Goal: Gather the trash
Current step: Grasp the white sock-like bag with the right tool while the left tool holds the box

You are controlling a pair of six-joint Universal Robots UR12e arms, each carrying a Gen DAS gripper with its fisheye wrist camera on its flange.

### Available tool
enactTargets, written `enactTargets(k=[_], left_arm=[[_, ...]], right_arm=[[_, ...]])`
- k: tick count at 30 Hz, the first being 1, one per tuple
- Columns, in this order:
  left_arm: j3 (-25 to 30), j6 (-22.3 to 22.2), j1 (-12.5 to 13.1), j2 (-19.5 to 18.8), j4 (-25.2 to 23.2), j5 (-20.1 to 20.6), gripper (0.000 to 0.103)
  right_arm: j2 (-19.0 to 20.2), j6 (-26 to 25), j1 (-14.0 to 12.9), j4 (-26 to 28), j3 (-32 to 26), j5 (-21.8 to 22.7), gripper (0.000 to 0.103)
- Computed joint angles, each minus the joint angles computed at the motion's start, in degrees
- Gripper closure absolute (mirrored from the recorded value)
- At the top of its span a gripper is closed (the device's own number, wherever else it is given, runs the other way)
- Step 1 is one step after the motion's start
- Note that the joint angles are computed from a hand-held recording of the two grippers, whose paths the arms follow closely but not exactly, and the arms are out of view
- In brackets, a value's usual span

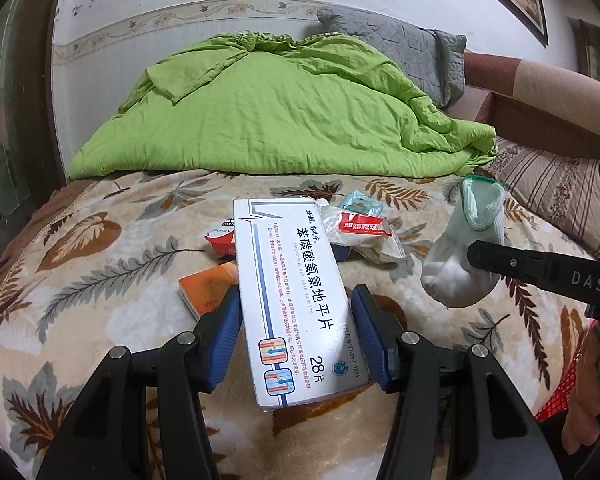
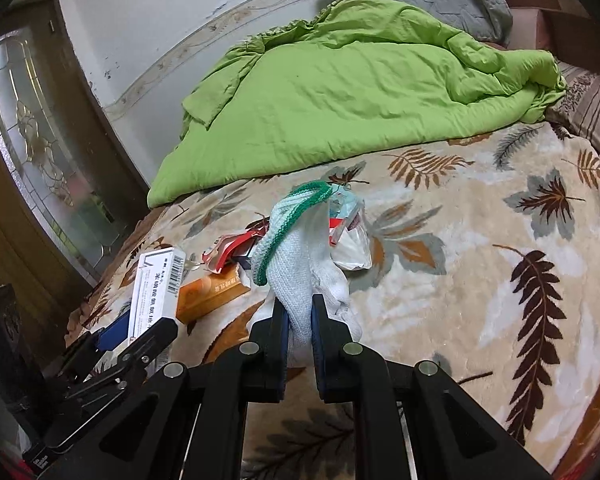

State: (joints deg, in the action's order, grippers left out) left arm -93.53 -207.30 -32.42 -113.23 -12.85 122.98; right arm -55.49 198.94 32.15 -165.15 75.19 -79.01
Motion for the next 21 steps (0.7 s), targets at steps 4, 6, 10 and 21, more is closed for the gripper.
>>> enactTargets(k=[4, 6, 10, 21], left_arm=[[0.29, 0.59, -0.11, -0.25, -0.26, 0.79, 0.049], [0.37, 0.9, -0.17, -0.34, -0.27, 1.21, 0.049], [0.45, 1.06, -0.17, -0.38, -0.4, 1.48, 0.049], [0.57, 1.22, -0.07, -0.4, -0.65, 1.78, 0.049]], right_arm=[[-0.02, -0.99, 0.24, -0.21, 0.0, -0.42, 0.092], [0.05, -1.28, 0.31, -0.25, -0.09, -0.59, 0.092], [0.09, -1.37, 0.29, -0.25, -0.13, -0.59, 0.092], [0.12, -1.09, 0.2, -0.07, -0.17, -0.39, 0.092]])
